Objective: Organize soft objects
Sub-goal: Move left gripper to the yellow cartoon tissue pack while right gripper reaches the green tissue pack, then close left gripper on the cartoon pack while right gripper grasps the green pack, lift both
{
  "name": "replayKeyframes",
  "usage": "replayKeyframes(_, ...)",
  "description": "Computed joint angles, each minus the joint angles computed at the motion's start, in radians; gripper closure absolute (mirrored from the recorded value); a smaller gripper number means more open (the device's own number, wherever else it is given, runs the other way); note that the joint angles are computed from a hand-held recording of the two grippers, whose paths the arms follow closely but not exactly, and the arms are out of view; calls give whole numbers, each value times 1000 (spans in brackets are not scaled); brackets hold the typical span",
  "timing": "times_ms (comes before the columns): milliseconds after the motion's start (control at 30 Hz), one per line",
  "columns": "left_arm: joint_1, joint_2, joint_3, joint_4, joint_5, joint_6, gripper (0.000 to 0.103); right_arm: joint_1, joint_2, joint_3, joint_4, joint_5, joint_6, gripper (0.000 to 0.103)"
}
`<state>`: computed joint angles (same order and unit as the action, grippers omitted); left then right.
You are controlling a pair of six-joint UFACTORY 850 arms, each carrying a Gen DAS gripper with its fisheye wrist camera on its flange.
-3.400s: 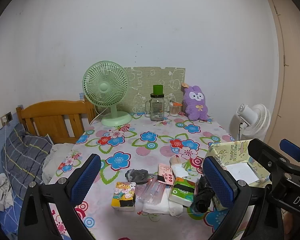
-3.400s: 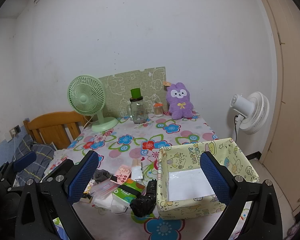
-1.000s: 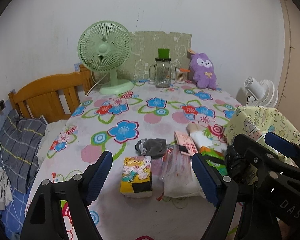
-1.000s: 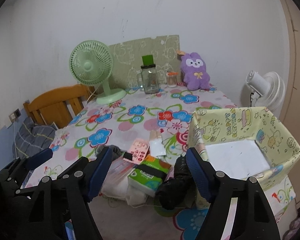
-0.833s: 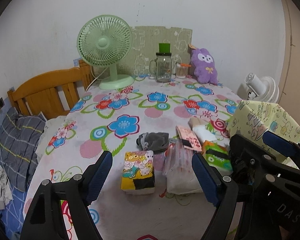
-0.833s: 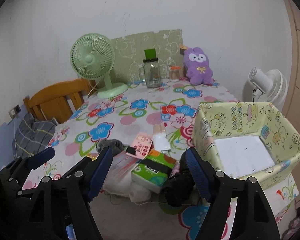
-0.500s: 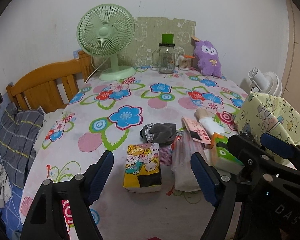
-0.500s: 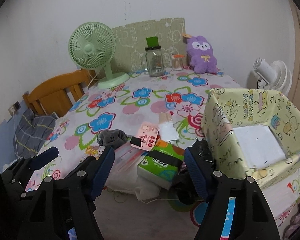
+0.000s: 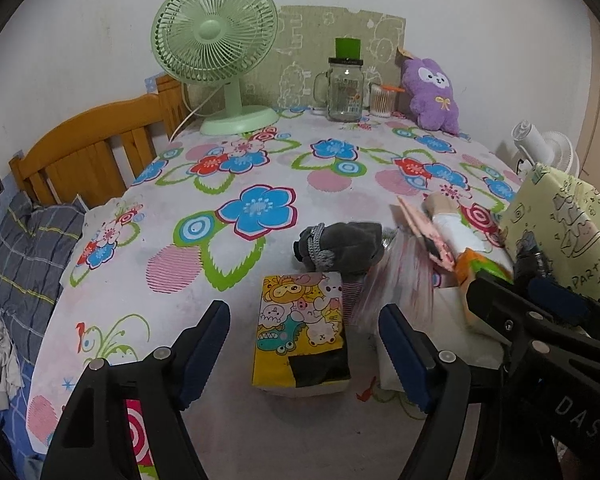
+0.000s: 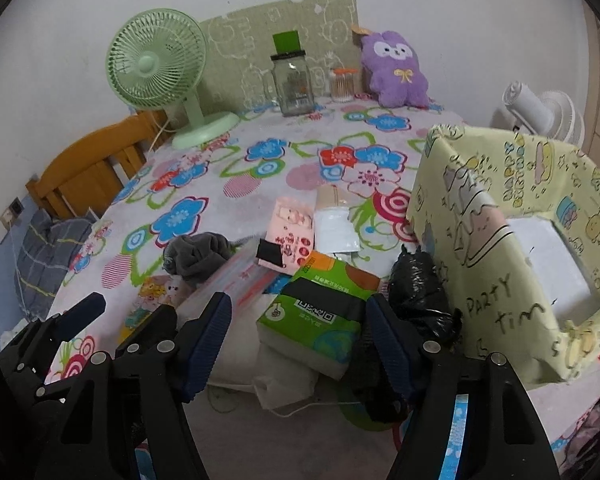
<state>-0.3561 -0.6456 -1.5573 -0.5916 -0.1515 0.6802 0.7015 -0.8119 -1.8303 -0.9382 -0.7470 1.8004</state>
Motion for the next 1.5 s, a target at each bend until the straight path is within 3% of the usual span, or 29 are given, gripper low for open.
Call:
replayKeyframes(167, 4, -31, -31, 62, -38, -68, 30, -4, -33, -42, 46, -18, -65, 39)
replayKeyframes(400, 8, -56, -61, 94, -91, -108, 50, -7, -64, -88, 84, -27, -137, 54)
replayKeyframes(533, 10, -55, -59, 50, -95, -66, 54, -6, -67, -92, 81, -26, -140, 58)
replayKeyframes(700, 11, -40, -44, -5, -88, -18, 56, -3, -68, -96, 74, -20, -158, 74)
replayKeyframes(767, 9, -33, -37, -6, -79, -15, 56, -2, -67, -94, 72, -17, -156, 75)
replayKeyframes(933, 4, -12, -14, 10, -48, -28, 56, -1, -52, -72, 57, -21, -115, 73)
replayKeyframes(1067, 2, 12, 13, -10, -17, -5, 56, 0, -38, -51, 65, -29, -92, 50)
replayKeyframes(1167, 2, 28, 28, -48, -2, 33, 56, 4, -17, -21, 33, -37, -32, 39)
replayKeyframes(1333, -4, 41, 41, -116, 10, 106, 56, 4, -18, -24, 58, -66, -41, 37)
replayKeyframes(1500, -7, 27, 26, 13, -2, -25, 56, -3, -31, -39, 100, -71, -83, 37)
